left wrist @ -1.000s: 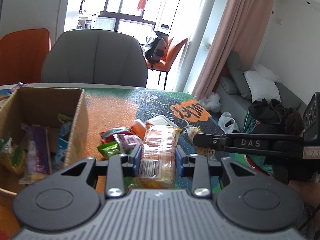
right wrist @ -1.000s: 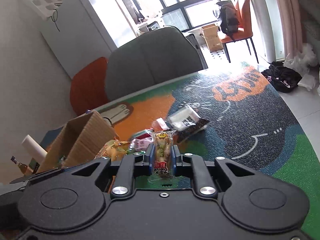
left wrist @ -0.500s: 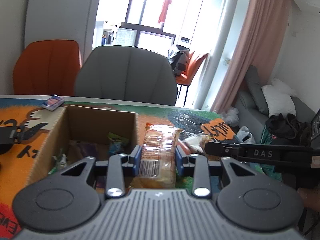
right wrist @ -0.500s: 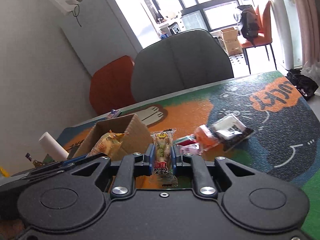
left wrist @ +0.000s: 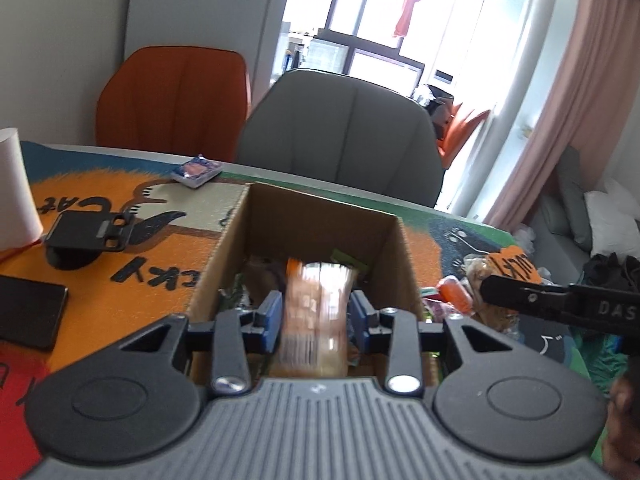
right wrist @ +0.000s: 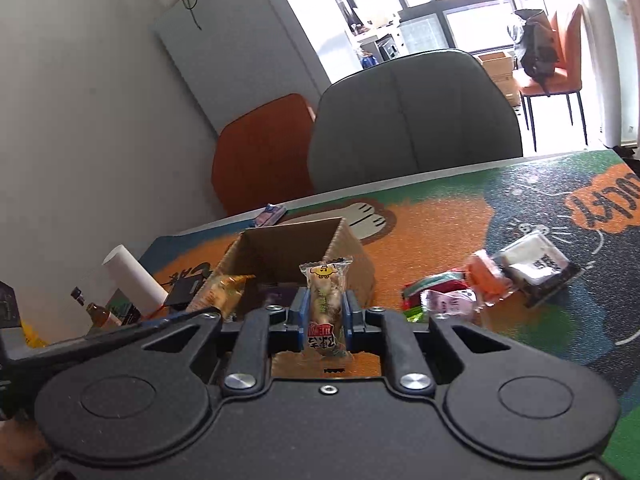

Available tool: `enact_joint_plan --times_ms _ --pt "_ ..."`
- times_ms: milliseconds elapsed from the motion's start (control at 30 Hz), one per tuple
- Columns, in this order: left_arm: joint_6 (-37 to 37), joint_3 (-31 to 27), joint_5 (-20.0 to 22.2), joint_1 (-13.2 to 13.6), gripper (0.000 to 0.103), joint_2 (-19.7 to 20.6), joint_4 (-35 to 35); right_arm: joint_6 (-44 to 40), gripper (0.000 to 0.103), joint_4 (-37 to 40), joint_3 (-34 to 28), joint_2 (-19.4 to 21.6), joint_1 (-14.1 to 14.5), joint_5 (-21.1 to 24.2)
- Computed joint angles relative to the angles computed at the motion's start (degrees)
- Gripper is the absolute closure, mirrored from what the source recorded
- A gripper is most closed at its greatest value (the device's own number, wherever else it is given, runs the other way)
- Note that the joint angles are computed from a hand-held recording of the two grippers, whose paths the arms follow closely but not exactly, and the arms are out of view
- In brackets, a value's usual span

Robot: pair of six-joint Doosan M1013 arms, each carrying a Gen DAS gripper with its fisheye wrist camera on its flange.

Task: Organize snacks
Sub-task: 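Open both tools over the box to drop the bread roll and small packet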

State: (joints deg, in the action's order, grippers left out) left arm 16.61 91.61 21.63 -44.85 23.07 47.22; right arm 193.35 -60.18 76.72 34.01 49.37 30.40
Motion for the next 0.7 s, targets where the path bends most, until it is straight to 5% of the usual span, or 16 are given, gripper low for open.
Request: enact_joint_plan --times_ms 533,700 --pt "-11.99 4.76 0.68 0.22 0.028 -3.77 10.60 -12.39 0.087 10.74 -7.01 4.19 -0.12 -1.52" --pt "-13.71 5.78 2.78 0.62 0.025 -4.61 9.64 -15.88 0.087 14.66 -8.81 5.45 -0.27 -2.20"
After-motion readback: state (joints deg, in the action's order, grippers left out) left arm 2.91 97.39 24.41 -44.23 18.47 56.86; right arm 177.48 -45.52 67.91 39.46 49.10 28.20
